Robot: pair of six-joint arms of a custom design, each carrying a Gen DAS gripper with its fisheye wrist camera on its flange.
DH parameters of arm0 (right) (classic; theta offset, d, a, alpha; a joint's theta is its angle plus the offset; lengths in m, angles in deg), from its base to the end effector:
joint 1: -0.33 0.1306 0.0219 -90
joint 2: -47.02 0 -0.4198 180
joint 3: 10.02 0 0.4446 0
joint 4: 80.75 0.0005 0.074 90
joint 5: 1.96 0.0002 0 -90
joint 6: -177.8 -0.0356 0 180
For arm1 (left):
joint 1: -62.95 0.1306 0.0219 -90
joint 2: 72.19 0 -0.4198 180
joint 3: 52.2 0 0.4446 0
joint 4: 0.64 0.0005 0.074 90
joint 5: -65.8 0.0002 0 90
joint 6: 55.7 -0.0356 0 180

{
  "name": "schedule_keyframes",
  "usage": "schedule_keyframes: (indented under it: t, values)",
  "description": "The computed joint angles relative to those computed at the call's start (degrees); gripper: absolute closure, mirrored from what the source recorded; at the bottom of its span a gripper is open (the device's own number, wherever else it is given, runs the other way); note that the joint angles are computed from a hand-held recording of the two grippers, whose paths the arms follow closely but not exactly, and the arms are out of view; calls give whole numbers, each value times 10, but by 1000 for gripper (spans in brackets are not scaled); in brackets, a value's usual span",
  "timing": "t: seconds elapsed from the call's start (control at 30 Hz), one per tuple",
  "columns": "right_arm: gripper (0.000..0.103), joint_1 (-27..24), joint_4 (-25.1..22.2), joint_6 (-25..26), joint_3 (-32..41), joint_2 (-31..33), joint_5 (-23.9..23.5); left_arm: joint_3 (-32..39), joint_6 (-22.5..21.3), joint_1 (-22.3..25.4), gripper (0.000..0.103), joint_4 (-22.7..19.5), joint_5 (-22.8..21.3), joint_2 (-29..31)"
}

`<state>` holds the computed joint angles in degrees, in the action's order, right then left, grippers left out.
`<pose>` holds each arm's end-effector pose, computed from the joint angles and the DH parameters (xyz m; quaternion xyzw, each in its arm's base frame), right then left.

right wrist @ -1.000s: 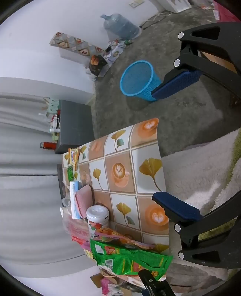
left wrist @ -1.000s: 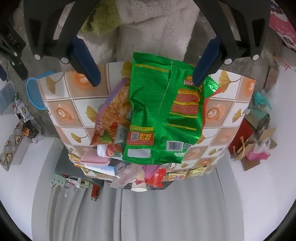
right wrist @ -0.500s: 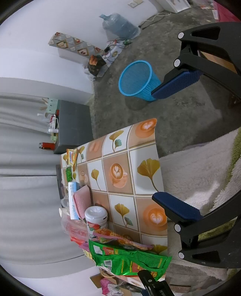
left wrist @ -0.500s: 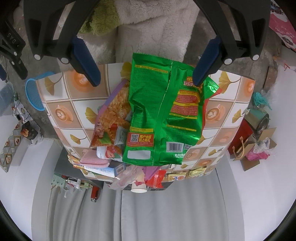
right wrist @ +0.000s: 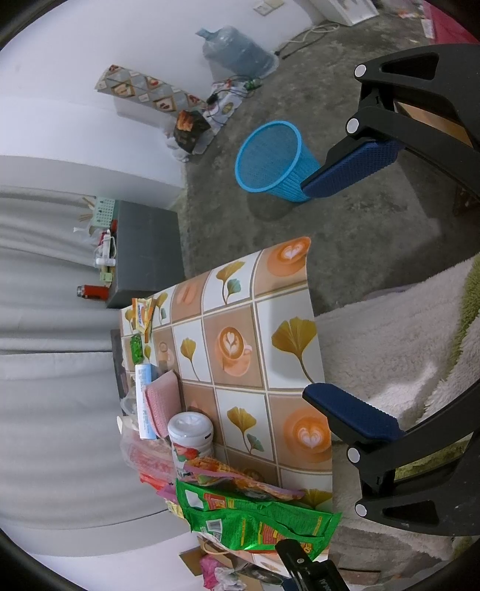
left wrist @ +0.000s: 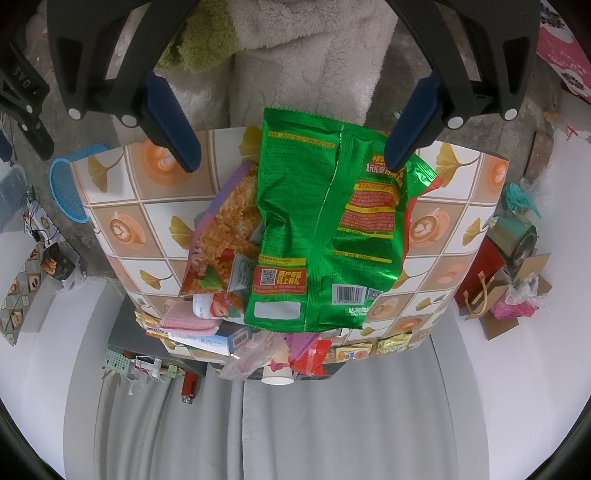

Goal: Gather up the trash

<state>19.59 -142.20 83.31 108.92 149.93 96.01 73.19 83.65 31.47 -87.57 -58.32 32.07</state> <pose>0.5867 0.1992 0.5846 -0.0925 0.9188 0.0149 0.3835 0.5067 -0.2874 0.6033 -0.2059 0.9139 0.0885 0.3385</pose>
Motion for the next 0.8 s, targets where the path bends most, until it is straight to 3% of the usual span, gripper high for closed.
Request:
schedule_keyframes:
  t: [0.8]
  values:
    - [7, 0, 4, 3, -1, 2, 0, -26, 7, 1, 6, 7, 2, -15]
